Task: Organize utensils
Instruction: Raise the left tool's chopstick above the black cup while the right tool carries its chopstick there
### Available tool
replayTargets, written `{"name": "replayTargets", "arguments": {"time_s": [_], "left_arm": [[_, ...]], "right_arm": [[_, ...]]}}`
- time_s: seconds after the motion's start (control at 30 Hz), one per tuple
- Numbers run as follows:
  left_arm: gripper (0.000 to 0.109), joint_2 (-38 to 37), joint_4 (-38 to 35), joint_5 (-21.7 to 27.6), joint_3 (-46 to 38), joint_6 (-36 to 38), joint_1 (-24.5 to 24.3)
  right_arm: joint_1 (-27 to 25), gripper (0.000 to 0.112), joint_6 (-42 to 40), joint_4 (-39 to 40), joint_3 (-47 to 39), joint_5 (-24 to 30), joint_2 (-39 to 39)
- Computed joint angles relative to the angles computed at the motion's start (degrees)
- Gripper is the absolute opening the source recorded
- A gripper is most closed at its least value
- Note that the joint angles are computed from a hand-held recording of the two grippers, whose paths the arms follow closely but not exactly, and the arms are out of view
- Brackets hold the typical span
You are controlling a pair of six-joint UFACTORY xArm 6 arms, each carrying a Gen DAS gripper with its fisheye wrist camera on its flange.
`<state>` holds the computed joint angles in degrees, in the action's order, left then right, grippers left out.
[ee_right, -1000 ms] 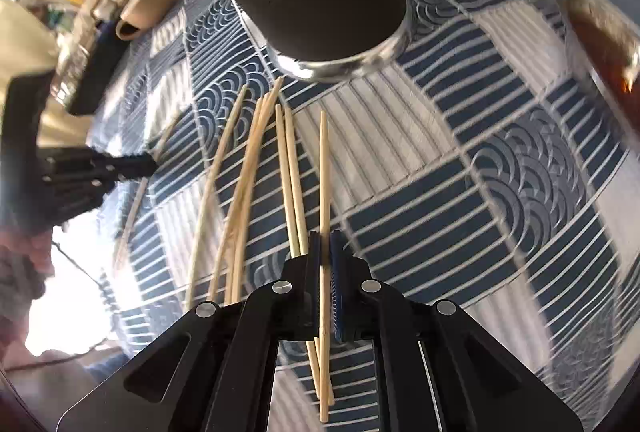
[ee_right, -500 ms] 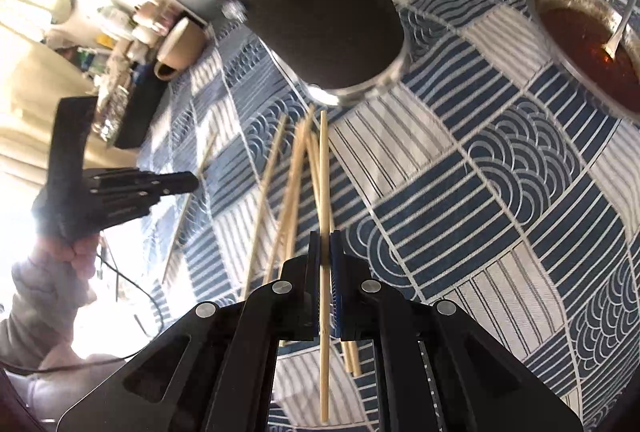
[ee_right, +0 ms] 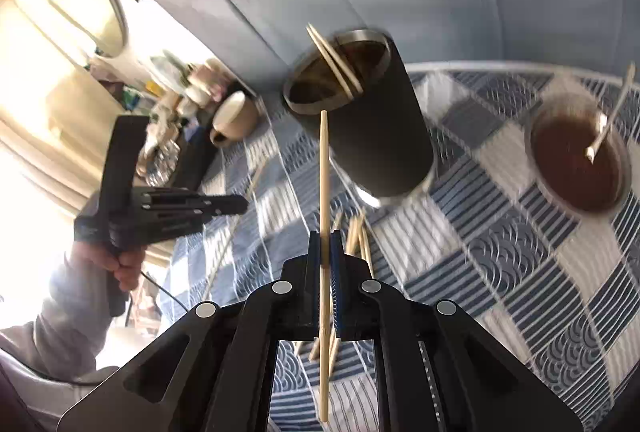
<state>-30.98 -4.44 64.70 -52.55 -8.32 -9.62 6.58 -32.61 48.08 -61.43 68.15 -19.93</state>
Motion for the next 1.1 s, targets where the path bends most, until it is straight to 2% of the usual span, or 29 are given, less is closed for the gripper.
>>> {"name": "replayTargets", "arguments": {"time_s": [0.13,0.43,0.63,0.87,1.1], "left_arm": [[0.005,2.74,1.12,-1.65,-4.04,-1.68,-1.63],[0.005,6.08,3.87,-2.23,-13.2,-2.54,-2.02],[0.005,9.05,2.94,-3.15,-18.04,-1.96,-2.92],[0.005,14.13,-2.28,-4.56,-24.08,0.08,-2.29],[0.005,17.12,-3.42,-8.43,-27.02,2.19,-2.82]], "right_arm": [[0.26,0.005,0.19,0.98,-4.3,-2.02,1.13],[0.16,0.005,-1.31,4.13,-14.94,-0.42,7.34],[1.46,0.005,-2.77,5.93,-19.28,-2.19,9.88],[2.56,0.005,-3.63,7.17,-23.73,-4.4,13.51],[2.19,0.005,-3.32,9.1,-27.52,-4.59,17.77]]}}
